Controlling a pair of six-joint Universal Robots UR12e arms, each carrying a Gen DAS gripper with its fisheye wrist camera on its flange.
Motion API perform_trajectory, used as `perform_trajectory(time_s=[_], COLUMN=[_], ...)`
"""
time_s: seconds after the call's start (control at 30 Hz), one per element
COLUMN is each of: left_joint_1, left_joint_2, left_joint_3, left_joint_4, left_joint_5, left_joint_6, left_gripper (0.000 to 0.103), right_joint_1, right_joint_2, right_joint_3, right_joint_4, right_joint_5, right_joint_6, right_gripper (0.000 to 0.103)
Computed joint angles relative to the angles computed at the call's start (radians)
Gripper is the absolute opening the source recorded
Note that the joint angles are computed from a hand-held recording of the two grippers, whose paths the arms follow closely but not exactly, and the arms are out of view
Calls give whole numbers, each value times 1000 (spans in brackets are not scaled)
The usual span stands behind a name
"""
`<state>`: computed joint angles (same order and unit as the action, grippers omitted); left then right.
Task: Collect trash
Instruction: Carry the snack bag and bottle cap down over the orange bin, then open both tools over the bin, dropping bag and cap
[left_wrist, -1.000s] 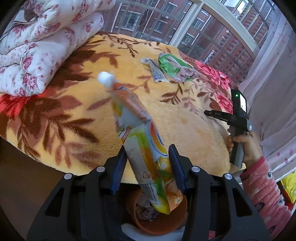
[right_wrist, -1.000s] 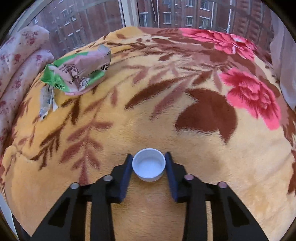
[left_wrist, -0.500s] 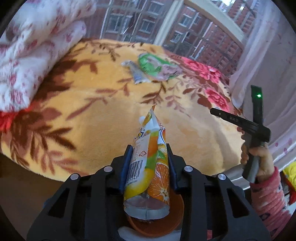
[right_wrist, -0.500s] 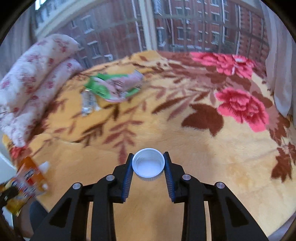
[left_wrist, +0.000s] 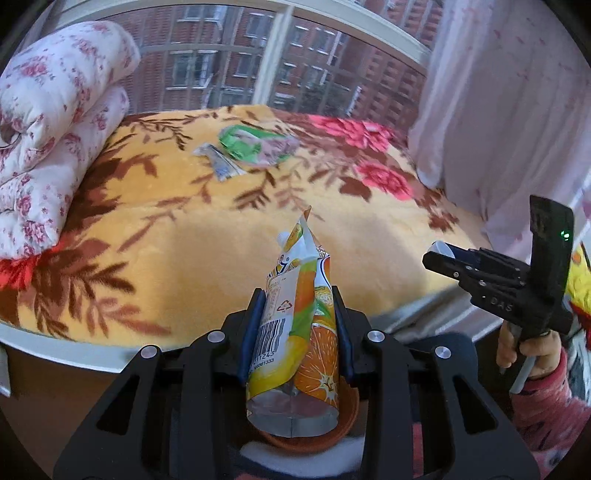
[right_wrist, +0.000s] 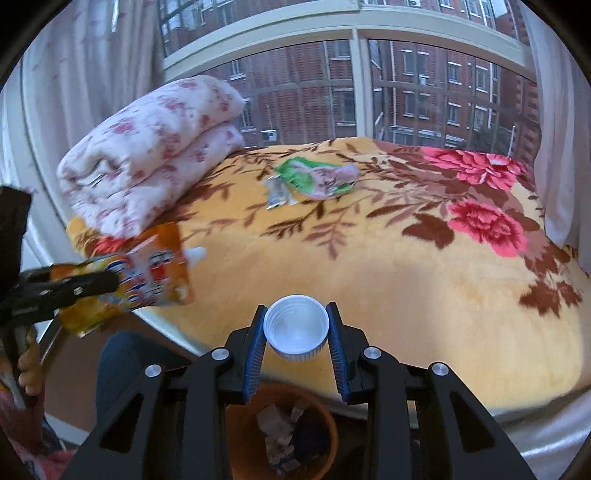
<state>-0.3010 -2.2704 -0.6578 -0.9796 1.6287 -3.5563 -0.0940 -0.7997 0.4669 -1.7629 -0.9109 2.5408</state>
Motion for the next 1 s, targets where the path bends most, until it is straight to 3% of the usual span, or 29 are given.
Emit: perform_trajectory(time_s=[0.17, 0.3, 0.57, 0.73, 1.0], left_joint_1=[-15, -21, -30, -19, -16], left_joint_2=[21, 23, -34, -84, -116], left_joint_3=[-59, -93, -70, -22, 8], left_joint_4=[-53, -102, -255, -354, -418], left_joint_5=[-56, -98, -174, -225, -234], left_joint_6=[59, 74, 118, 86, 50], left_gripper=[34, 34, 34, 34, 34], right_joint_1=[-18, -20, -8, 7, 21], right_joint_2=[-108, -154, -164, -139, -114], right_joint_3=[197, 285, 337, 333, 329], right_joint_4=[-13, 8, 116, 198, 237], right_joint_5=[10, -27, -100, -160, -219], right_joint_6=[-33, -67, -100, -101, -75], right_gripper=[32, 32, 32, 32, 32])
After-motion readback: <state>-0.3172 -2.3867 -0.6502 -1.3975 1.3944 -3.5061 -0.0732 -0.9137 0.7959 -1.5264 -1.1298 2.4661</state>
